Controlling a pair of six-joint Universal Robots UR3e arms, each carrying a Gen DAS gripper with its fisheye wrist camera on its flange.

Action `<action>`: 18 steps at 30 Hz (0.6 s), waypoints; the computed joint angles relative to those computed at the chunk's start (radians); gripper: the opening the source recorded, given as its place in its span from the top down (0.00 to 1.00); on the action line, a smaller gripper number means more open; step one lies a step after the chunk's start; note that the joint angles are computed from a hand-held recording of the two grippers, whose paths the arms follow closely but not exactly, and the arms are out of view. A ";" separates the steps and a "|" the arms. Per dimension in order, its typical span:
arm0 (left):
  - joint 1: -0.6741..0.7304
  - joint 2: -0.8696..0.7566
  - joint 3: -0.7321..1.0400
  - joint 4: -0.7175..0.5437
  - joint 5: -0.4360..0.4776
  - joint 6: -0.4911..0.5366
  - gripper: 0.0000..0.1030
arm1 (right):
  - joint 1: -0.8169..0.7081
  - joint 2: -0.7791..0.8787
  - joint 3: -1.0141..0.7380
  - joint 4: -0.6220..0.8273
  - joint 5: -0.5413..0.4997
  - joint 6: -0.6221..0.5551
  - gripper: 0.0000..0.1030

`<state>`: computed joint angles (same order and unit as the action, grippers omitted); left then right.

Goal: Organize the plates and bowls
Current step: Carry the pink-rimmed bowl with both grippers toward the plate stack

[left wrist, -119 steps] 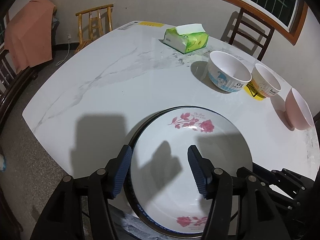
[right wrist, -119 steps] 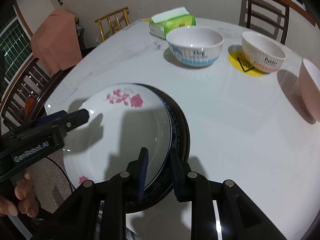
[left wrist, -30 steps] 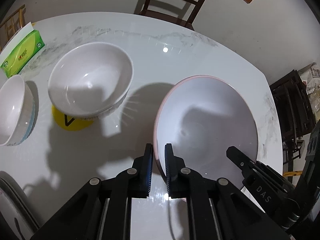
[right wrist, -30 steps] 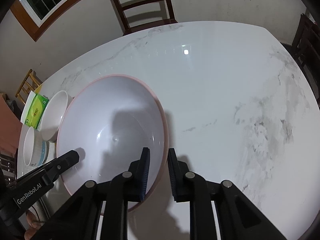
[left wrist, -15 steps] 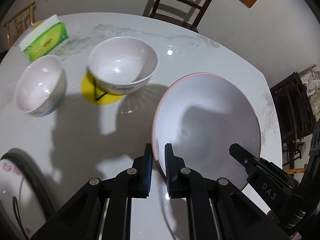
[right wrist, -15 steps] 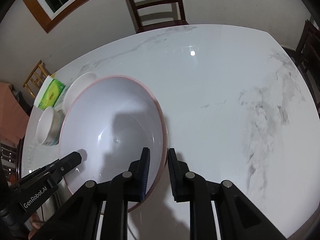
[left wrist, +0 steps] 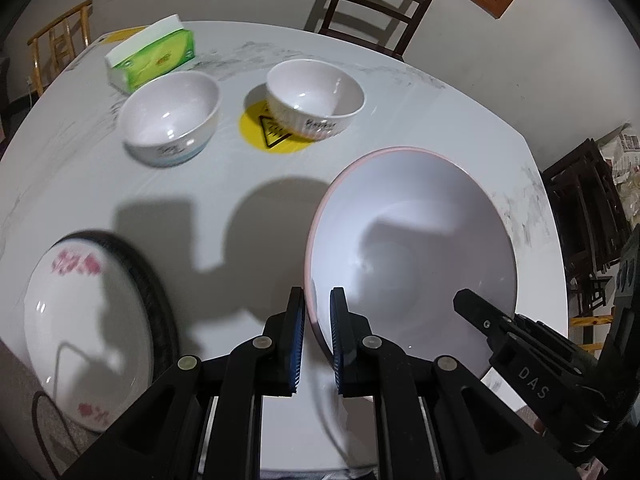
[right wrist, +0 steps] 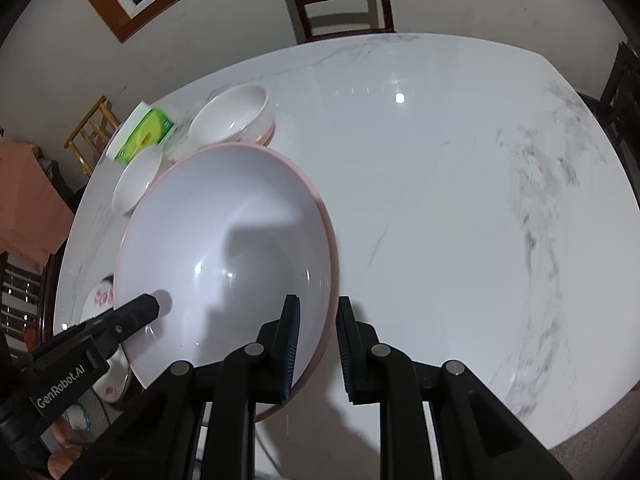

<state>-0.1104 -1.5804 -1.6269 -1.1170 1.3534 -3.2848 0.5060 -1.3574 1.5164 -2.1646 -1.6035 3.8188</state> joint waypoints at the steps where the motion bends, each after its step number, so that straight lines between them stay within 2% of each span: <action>1: 0.010 0.021 -0.021 -0.001 -0.001 0.010 0.90 | 0.013 -0.003 0.006 -0.003 -0.002 0.012 0.81; 10: 0.115 0.246 -0.231 -0.023 -0.031 0.087 0.90 | 0.143 0.030 -0.001 -0.002 -0.031 0.110 0.81; 18: 0.163 0.336 -0.340 -0.036 -0.040 0.129 0.91 | 0.180 0.044 0.011 -0.008 -0.032 0.150 0.80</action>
